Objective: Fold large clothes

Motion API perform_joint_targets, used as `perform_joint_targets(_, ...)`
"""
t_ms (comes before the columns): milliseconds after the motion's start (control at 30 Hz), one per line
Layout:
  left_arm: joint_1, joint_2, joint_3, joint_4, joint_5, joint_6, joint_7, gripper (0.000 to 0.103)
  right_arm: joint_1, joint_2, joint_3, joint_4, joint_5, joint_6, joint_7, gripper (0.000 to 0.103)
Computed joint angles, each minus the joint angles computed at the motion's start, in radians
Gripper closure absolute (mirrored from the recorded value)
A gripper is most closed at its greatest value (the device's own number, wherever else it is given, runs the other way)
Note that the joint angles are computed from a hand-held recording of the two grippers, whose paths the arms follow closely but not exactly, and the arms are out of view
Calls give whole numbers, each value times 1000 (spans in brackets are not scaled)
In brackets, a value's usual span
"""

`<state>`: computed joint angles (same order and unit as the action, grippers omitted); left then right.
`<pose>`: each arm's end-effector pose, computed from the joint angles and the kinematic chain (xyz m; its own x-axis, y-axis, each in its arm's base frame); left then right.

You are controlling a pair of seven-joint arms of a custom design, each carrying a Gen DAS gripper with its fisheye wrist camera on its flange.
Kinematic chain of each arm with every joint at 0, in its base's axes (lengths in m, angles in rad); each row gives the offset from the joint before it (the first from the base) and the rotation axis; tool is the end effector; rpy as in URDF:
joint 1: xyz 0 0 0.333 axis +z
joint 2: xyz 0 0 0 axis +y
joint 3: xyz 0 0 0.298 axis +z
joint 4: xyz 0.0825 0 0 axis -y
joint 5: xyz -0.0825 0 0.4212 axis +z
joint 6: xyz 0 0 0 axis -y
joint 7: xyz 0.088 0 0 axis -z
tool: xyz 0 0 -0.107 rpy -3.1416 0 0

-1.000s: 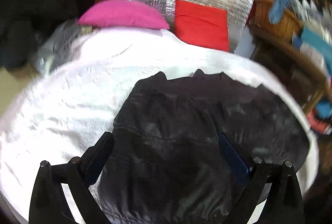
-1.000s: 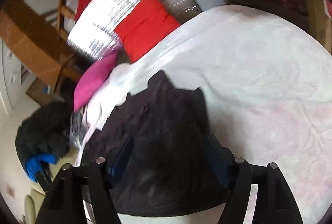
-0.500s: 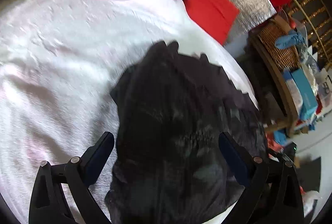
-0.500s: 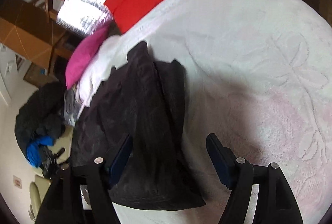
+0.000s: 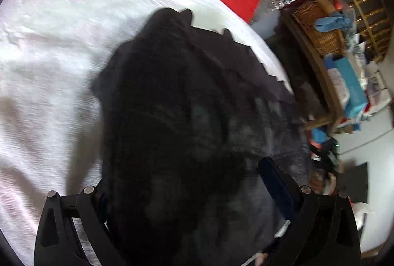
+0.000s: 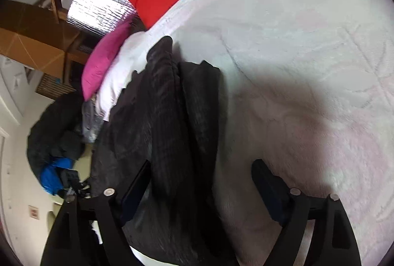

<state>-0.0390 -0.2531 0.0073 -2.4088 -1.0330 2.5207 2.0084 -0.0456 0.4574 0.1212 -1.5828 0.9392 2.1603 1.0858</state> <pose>0.5199 -0.0085 0.4060 0.1022 -0.7625 0.6389 -0.8615 -0.3889 -0.3264 0.7227 0.0762 0.3697 0.1375 -0.6871 -0.7134 -0.9633 0.0749 -0.2578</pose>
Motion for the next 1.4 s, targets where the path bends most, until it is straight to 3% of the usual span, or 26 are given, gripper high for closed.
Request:
perform_joint_targets(167,-7,9,-2,15,-7,-11,20,2,-40,100,34,120,78,-114,-16,15)
perform_joint_targets(267,-4,11,1,20,-22,-28,29,1,-14,115,41,151,36,-125,-26,15)
perform_joint_targets(367,3,29,-2,32,-23,-33,25,1,17,107,43,151,-5,-86,-41,15)
perform_joint_targets(533,1,55,-24,47,-34,17,12,1,32,124,51,174,-18,-94,-23,16)
perform_joint_targets(667,-2,63,-32,51,-45,54,8,3,64,105,46,150,-67,-28,-18,19)
perform_joint_targets(867,-4,57,-31,36,-44,98,0,31,66,78,46,114,-83,21,-27,40)
perform_joint_targets(933,-8,56,-25,34,-77,114,20,40,70,68,50,99,-78,41,-35,51)
perform_joint_targets(1033,-12,53,-22,35,-114,138,48,50,77,53,54,84,-73,66,-44,58)
perform_joint_targets(1233,-21,42,-14,53,-225,179,138,65,93,42,59,87,-59,111,-40,63)
perform_joint_targets(1400,-27,40,-26,76,-238,235,152,69,99,27,76,94,-14,156,-63,65)
